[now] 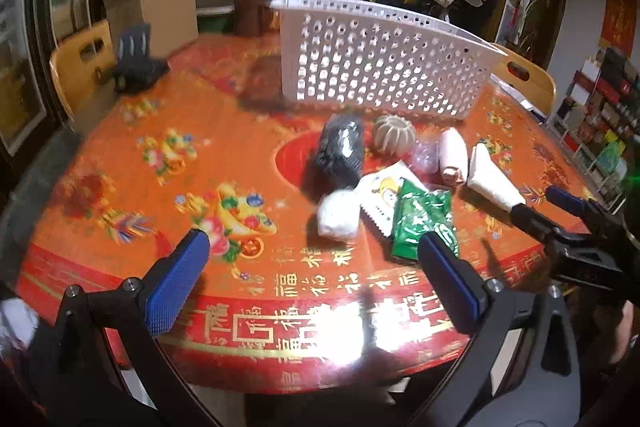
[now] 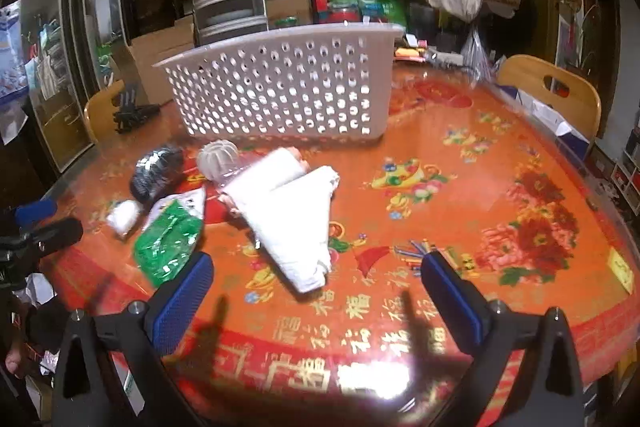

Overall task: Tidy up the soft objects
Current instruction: 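Grasp the white folded towel with the right tool while the left tool grasps the white sock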

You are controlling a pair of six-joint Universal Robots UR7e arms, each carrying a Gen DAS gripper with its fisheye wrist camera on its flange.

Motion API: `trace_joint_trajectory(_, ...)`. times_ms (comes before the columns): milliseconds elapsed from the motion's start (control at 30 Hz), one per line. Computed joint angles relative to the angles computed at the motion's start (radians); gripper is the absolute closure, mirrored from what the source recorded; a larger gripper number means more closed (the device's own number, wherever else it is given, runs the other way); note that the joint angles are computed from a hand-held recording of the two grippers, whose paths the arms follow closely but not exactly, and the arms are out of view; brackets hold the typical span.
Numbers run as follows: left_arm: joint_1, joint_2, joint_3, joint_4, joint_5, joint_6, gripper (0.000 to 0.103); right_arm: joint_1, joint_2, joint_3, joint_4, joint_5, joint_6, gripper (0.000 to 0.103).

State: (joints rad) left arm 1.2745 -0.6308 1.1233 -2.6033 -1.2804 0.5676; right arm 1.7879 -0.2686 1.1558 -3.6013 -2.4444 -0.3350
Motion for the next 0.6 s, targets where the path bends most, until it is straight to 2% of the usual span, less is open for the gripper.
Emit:
trace_joint_trajectory(167, 0.01, 0.046, -0.048, 0.012, 0.006, 0.044, 0.0, -0.012, 0.023, -0.051, 0.032, -0.002, -0.035, 0.004)
trace_joint_trajectory(267, 0.005, 0.066, -0.054, -0.013, 0.016, 0.073, 0.001, -0.018, 0.023, -0.056, 0.055, 0.01, -0.027, 0.01)
trace_joint_trajectory(333, 0.006, 0.082, -0.078, 0.005, 0.013, 0.07, 0.009, -0.019, 0.026, -0.067, 0.079, 0.005, -0.024, 0.018)
trace_joint_trajectory(400, 0.006, 0.101, -0.113, 0.034, 0.017, 0.062, 0.022, -0.022, 0.024, -0.068, 0.094, 0.015, -0.018, 0.024)
trace_joint_trajectory(533, 0.007, 0.126, -0.148, 0.048, 0.025, 0.064, 0.032, -0.021, 0.041, -0.1, 0.095, -0.001, -0.047, 0.038)
trace_joint_trajectory(600, 0.007, 0.132, -0.155, 0.047, 0.021, 0.072, 0.04, -0.019, 0.045, -0.107, 0.097, -0.004, -0.054, 0.043)
